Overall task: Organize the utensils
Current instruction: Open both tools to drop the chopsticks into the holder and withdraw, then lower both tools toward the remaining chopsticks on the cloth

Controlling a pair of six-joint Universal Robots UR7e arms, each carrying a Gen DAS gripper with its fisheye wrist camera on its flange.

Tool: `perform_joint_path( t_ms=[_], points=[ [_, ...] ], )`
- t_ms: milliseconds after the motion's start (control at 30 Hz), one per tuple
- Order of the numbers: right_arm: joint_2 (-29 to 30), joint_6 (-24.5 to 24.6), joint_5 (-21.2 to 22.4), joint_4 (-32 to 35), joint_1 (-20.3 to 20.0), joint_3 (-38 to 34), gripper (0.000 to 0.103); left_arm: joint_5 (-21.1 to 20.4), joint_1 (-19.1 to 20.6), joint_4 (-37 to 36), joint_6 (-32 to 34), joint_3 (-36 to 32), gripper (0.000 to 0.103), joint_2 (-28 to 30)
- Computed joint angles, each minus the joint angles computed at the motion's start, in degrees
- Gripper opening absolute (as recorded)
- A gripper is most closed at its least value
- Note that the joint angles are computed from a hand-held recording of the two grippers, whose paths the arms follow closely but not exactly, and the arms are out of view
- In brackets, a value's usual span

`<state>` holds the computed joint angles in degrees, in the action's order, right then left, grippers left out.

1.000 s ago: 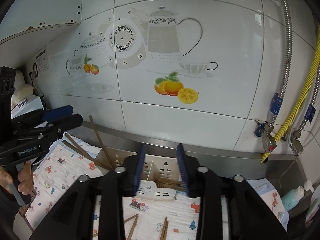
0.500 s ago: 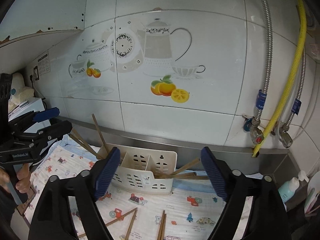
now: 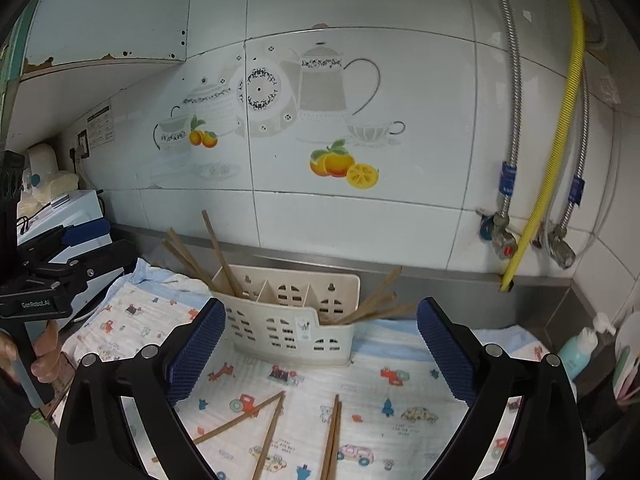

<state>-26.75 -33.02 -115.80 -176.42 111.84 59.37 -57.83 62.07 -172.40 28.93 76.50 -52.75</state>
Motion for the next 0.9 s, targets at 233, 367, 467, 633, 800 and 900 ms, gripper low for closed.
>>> perform_joint_path(
  t_ms=[233, 367, 467, 633, 800, 900],
  points=[
    [-3.07, 1.07, 0.22, -4.88, -0.76, 8.30, 0.094, 1.01, 0.12, -2.56, 0.67, 5.56, 0.097, -2.15],
    [-4.67, 1.76, 0.47, -7.40, -1.33, 12.95, 0.094, 2.09, 0.27, -4.82, 1.72, 8.72, 0.098, -2.78],
    [-5.46, 2.14, 0.51, -9.28, -1.61, 15.78, 0.094, 2.46, 0.50, -5.08, 0.83, 10.44, 0.098, -3.38],
    [-6.74, 3.34, 1.77, -11.98, -2.14, 20.15, 0.094, 2.40, 0.89, -6.29, -0.49, 13.76, 0.098, -4.53],
    [-7.03, 2.61, 1.17, -14.77, -2.36, 23.42, 0.094, 3.00, 0.91, -8.12, -0.37, 16.73, 0.098, -5.34],
    [-6.96, 2.40, 0.32, -16.01, -2.55, 25.15, 0.094, 3.88, 0.92, -9.18, -0.21, 18.55, 0.098, -5.70]
  ],
)
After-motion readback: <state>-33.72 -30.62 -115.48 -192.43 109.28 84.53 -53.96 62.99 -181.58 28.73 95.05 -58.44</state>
